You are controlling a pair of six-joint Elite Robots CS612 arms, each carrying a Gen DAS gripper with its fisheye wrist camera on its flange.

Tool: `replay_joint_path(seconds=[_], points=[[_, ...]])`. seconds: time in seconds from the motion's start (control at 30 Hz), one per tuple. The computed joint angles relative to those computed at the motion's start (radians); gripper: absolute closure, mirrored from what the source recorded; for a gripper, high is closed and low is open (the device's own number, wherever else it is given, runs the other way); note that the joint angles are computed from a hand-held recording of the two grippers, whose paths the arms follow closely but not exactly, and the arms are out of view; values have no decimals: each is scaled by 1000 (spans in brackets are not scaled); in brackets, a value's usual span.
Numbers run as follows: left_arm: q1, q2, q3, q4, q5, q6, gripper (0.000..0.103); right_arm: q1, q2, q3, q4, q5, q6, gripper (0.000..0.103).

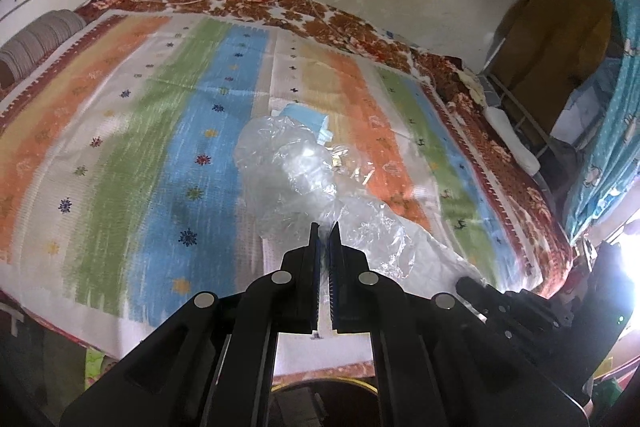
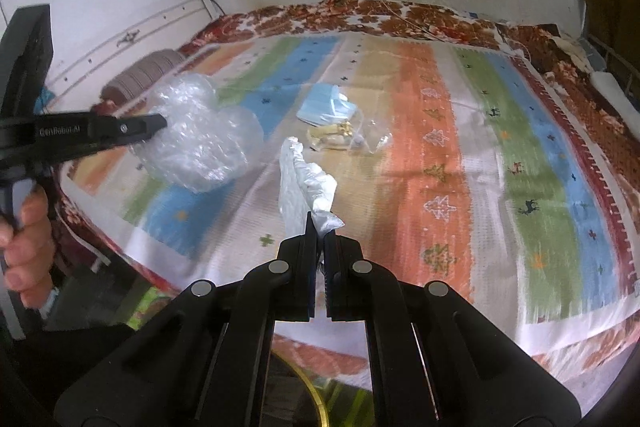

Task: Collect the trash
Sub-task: 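Lift the glove and plastic bag and carry both over the bin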

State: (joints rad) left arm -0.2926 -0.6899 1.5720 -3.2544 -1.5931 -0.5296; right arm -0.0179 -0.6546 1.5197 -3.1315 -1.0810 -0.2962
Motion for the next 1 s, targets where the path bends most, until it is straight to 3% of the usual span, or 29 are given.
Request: replay_joint_path(seconds=[0.27,0.5,0.83,1.0], points=[[-20,-74,98,-51,-9,34,101,-6,-61,77,-15,22,3,101],[-28,-108,158,-103,-19,52,100,-15,-108,150,-76,51,17,101],[-40,-133,211,-143,-26,39,101,-23,-154,218,-31,42,38,101],[-51,-154,252,-164,-40,48,101,-16,-182,253,10,8,-22,101]])
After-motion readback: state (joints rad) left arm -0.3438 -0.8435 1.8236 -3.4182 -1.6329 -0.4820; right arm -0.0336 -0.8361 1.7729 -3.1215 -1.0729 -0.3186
